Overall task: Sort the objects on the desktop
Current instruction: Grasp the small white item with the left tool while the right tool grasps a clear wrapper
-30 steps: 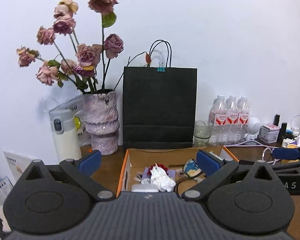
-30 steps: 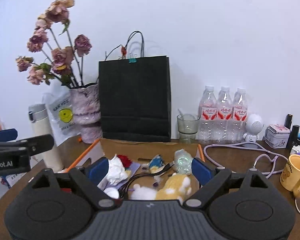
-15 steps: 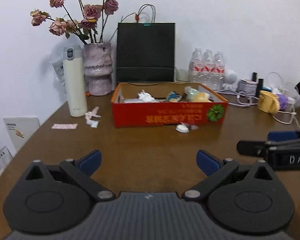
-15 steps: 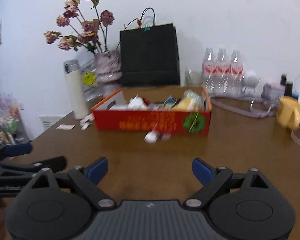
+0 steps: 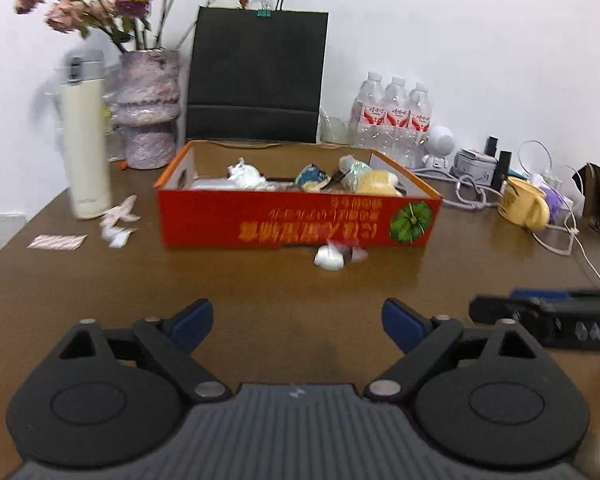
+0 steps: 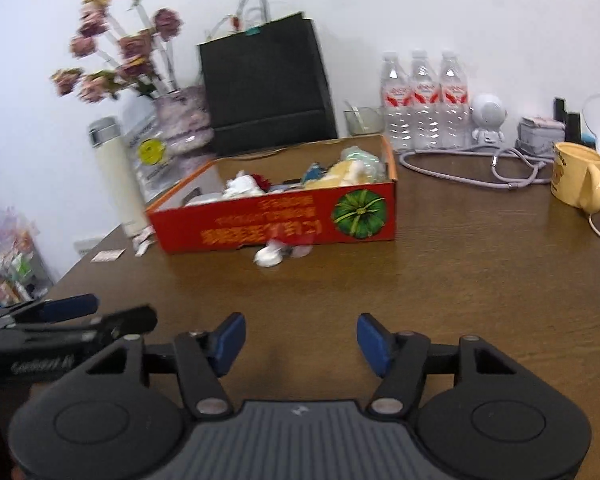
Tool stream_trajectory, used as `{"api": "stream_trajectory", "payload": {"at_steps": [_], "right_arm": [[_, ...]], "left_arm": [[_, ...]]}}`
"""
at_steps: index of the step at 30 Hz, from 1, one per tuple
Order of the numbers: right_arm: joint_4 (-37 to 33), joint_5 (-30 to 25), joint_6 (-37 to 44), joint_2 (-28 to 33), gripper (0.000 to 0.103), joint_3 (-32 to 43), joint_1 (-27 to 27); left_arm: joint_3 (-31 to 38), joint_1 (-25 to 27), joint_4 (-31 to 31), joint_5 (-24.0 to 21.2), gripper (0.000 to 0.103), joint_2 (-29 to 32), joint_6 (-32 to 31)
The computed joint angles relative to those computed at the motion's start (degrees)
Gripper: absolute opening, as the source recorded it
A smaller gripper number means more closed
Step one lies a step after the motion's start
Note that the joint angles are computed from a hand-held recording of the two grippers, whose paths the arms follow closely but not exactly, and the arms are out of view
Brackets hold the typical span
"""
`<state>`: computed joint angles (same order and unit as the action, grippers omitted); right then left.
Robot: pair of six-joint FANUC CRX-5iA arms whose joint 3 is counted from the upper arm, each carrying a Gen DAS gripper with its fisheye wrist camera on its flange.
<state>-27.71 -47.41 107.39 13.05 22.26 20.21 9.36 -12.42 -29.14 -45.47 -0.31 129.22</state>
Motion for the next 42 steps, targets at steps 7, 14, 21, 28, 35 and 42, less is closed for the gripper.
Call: {"api": "stream_trajectory", "payload": {"at_steps": [7, 14, 21, 28, 35, 42], "right_arm": [[0.6, -1.7, -1.1, 6.2, 0.062, 7.3, -0.7], [0.1, -6.3, -0.4, 15.0, 0.061, 18.9, -0.2], [-1.9, -9.3, 0.3, 20.9, 0.060, 27.8, 0.7], [0.1, -14.6, -2.8, 26.8, 0.059, 36.3, 2.6], [9.8, -8.4, -7.0, 26.6, 0.054, 32.0, 7.1], [19.7, -0.3, -7.8, 23.9, 0.032, 24.1, 10.9]], "left_arm": [[7.2, 6.1, 11.2, 5.3, 0.060, 11.4, -16.2], [10.0, 8.1, 18.8, 6.7, 0.051, 16.3, -28.0], [9.1, 10.1, 24.3, 6.5, 0.028, 16.7, -30.1], [3.5, 11.3, 28.9, 6.2, 0.028, 12.3, -36.0], [-2.1, 13.9, 32.3, 7.7, 0.028, 8.0, -35.8], [-7.0, 17.0, 41.8, 10.5, 0.028, 6.2, -41.7]]}}
